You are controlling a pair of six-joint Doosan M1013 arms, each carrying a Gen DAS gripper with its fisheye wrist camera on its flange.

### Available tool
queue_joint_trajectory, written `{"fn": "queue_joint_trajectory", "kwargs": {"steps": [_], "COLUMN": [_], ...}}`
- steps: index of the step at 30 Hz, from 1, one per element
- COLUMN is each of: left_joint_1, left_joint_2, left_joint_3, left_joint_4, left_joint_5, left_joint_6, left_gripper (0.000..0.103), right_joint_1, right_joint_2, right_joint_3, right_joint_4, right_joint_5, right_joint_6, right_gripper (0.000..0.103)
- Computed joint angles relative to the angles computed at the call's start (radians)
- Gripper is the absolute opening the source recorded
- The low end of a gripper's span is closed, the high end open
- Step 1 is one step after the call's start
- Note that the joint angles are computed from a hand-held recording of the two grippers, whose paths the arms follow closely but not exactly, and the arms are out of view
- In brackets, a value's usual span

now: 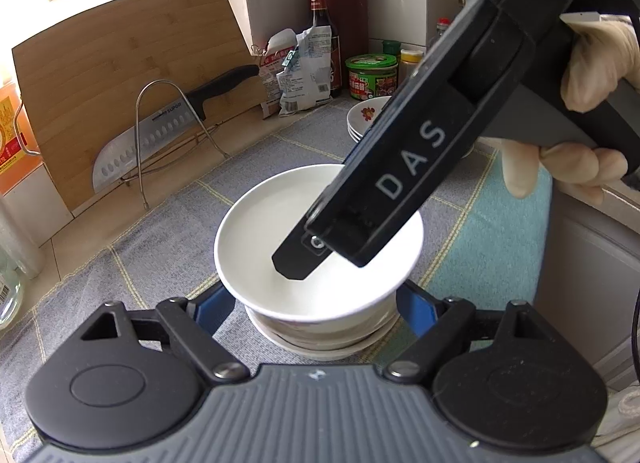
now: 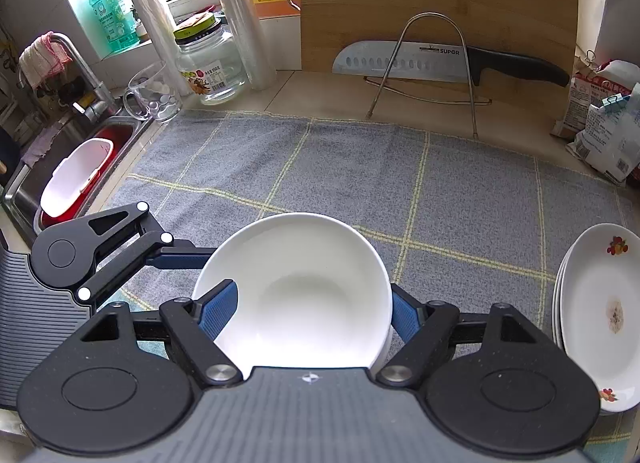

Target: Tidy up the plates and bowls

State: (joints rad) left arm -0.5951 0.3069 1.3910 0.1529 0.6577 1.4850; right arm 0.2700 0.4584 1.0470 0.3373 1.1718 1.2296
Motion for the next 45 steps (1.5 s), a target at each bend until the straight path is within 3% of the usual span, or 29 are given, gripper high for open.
{"fn": "queue_joint_trajectory", "kwargs": {"steps": [24,32,45], "left_joint_1": [0.014,0.010,0.012], "left_joint_2": [0.006,-0.009,-0.049], "left_joint_3": [-0.007,0.012,0.063], "left_joint_4": [-0.078,-0.044,0.005], "left_joint_5": [0.022,0.005,-0.015], "left_joint_6": [0.072,0.052,0.002], "left_gripper": [0.090,0.093,0.094], "right_joint_1": [0.001,-0.002,0.004], "right_joint_2": [0.008,-0.002,-0.030], "right_joint_3": [0.005,0.023,0.066], "right_joint_4": [-0.015,0.012,0.006], "right_joint_5": [-0.001,-0.036,-0.094], "right_joint_6": [0.011,-0.001,-0.025], "right_gripper": [0.084,0.103,0.103]}}
